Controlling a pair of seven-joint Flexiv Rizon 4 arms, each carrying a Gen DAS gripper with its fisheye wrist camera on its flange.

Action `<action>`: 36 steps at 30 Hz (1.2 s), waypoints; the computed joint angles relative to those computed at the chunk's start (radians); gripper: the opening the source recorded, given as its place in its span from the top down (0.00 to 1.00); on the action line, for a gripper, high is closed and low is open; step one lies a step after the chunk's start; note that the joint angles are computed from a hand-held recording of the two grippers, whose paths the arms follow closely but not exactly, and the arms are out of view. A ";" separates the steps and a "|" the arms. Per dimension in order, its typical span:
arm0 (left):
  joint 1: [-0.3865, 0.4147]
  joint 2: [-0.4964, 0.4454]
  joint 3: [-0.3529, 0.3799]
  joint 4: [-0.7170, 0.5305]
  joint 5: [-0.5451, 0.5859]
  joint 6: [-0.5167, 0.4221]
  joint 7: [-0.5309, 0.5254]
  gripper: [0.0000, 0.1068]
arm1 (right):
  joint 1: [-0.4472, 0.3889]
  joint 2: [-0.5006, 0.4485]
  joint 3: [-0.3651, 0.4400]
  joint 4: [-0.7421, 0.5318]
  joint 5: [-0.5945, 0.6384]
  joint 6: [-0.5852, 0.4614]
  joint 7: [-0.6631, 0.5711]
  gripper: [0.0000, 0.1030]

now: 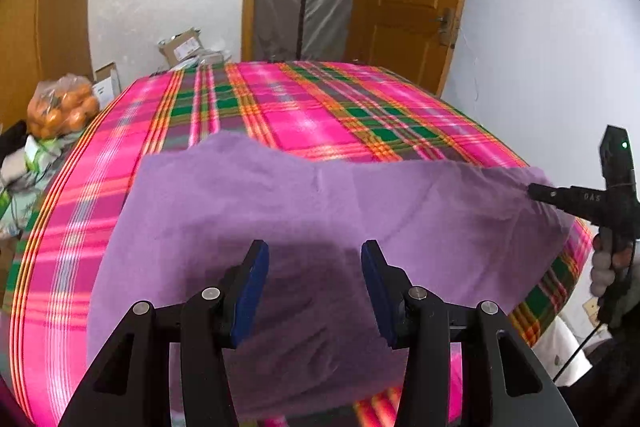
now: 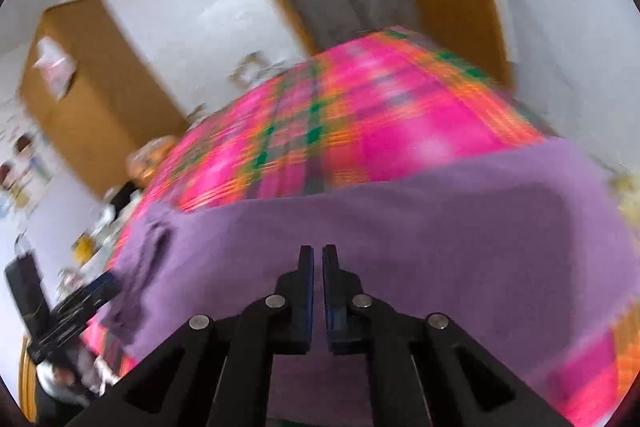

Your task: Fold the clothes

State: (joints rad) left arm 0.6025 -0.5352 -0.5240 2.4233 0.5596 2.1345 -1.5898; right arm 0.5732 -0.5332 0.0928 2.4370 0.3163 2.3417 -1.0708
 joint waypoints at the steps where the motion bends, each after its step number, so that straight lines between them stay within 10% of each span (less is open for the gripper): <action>1: -0.009 -0.004 -0.002 -0.010 -0.003 -0.007 0.002 0.54 | -0.039 -0.009 0.024 -0.027 -0.062 -0.023 0.024 0.95; 7: -0.113 -0.035 0.059 -0.038 -0.073 -0.027 0.039 0.54 | -0.206 -0.053 0.111 -0.118 -0.342 -0.144 0.180 0.95; 13: -0.211 -0.052 0.158 -0.039 -0.109 0.044 0.049 0.52 | -0.264 -0.083 0.081 -0.110 -0.317 -0.084 0.342 1.00; 17: -0.282 -0.046 0.225 -0.037 -0.135 0.071 0.063 0.52 | -0.146 -0.048 -0.011 -0.086 -0.103 -0.095 0.311 1.00; 27: -0.277 -0.055 0.226 -0.046 -0.118 0.076 0.036 0.52 | -0.203 -0.077 0.070 -0.039 -0.291 -0.020 0.265 1.00; 36: -0.279 -0.052 0.232 -0.047 -0.114 0.072 0.032 0.52 | -0.240 -0.109 0.034 0.072 -0.100 0.186 0.341 1.00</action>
State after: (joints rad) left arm 0.3236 -0.5869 -0.2921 2.3764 0.4452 2.2061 -1.5583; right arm 0.3332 -0.6422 0.1269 2.5092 0.2164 2.5277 -0.7297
